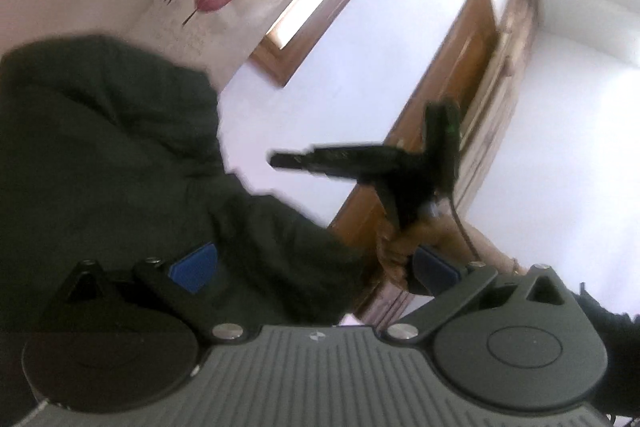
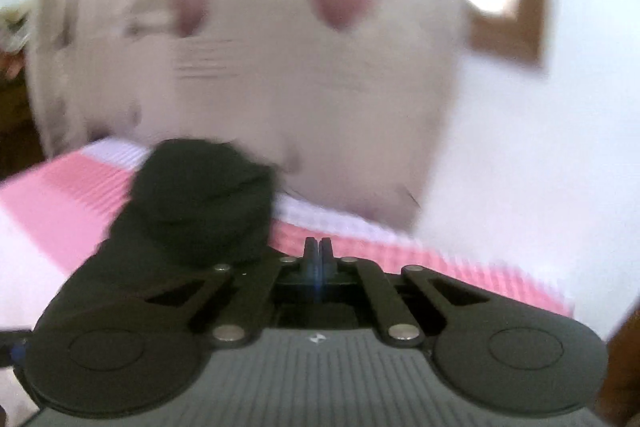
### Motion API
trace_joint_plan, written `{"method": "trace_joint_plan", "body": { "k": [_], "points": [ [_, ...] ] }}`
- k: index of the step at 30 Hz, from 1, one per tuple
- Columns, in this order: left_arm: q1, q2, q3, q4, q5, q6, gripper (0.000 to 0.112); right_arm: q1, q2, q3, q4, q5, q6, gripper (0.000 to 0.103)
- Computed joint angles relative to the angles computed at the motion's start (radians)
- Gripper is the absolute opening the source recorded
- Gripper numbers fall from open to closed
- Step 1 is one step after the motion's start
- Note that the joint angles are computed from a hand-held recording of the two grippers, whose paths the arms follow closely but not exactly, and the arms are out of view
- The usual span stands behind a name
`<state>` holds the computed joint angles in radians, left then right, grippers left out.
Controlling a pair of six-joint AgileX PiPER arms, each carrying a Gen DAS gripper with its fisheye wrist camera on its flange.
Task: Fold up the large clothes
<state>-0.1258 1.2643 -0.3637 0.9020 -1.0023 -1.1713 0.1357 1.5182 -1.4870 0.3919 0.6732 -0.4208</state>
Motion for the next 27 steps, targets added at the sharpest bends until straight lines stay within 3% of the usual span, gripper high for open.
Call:
{"method": "trace_joint_plan", "body": {
  "k": [2, 3, 5, 6, 7, 8, 12, 16, 17, 18, 19, 22, 27],
  "points": [
    [-0.003, 0.065, 0.005, -0.019, -0.038, 0.058, 0.103, -0.1, -0.002, 0.069, 0.19, 0.025, -0.082, 0.001],
    [-0.005, 0.084, 0.003, -0.03, -0.05, 0.081, 0.103, -0.156, 0.019, 0.062, 0.287, 0.095, -0.111, 0.002],
    [0.009, 0.113, 0.024, -0.049, -0.121, 0.108, 0.103, -0.235, 0.047, 0.05, 0.414, 0.228, -0.097, 0.017],
    [0.015, 0.125, 0.028, -0.051, -0.146, 0.114, 0.103, -0.253, 0.043, 0.065, 0.471, 0.265, -0.109, 0.045],
    [0.009, 0.131, 0.025, -0.058, -0.145, 0.124, 0.103, -0.268, 0.051, 0.055, 0.518, 0.327, -0.12, 0.091],
    [-0.002, 0.129, 0.022, -0.064, -0.128, 0.142, 0.103, -0.271, 0.056, 0.04, 0.538, 0.373, -0.12, 0.103],
    [-0.038, 0.115, 0.035, -0.097, -0.101, 0.204, 0.103, -0.188, 0.086, -0.054, 0.487, 0.467, -0.012, 0.103],
    [-0.043, 0.127, 0.032, -0.112, -0.108, 0.209, 0.103, -0.056, 0.109, -0.088, 0.393, 0.463, -0.009, 0.103],
    [-0.036, 0.127, 0.032, -0.104, -0.111, 0.209, 0.103, -0.004, 0.087, -0.059, 0.336, 0.405, -0.027, 0.097],
    [-0.032, 0.123, 0.034, -0.096, -0.108, 0.212, 0.103, 0.052, 0.07, -0.036, 0.243, 0.347, -0.032, 0.054],
    [-0.026, 0.112, 0.034, -0.084, -0.097, 0.206, 0.103, 0.106, 0.066, -0.016, 0.157, 0.302, -0.06, 0.038],
    [0.02, 0.065, 0.023, 0.02, -0.069, 0.122, 0.103, 0.16, 0.03, -0.032, 0.043, 0.272, -0.055, 0.026],
    [0.109, -0.036, 0.053, 0.062, -0.096, 0.032, 0.103, 0.136, -0.08, -0.036, 0.027, 0.205, -0.122, 0.02]
  ]
}}
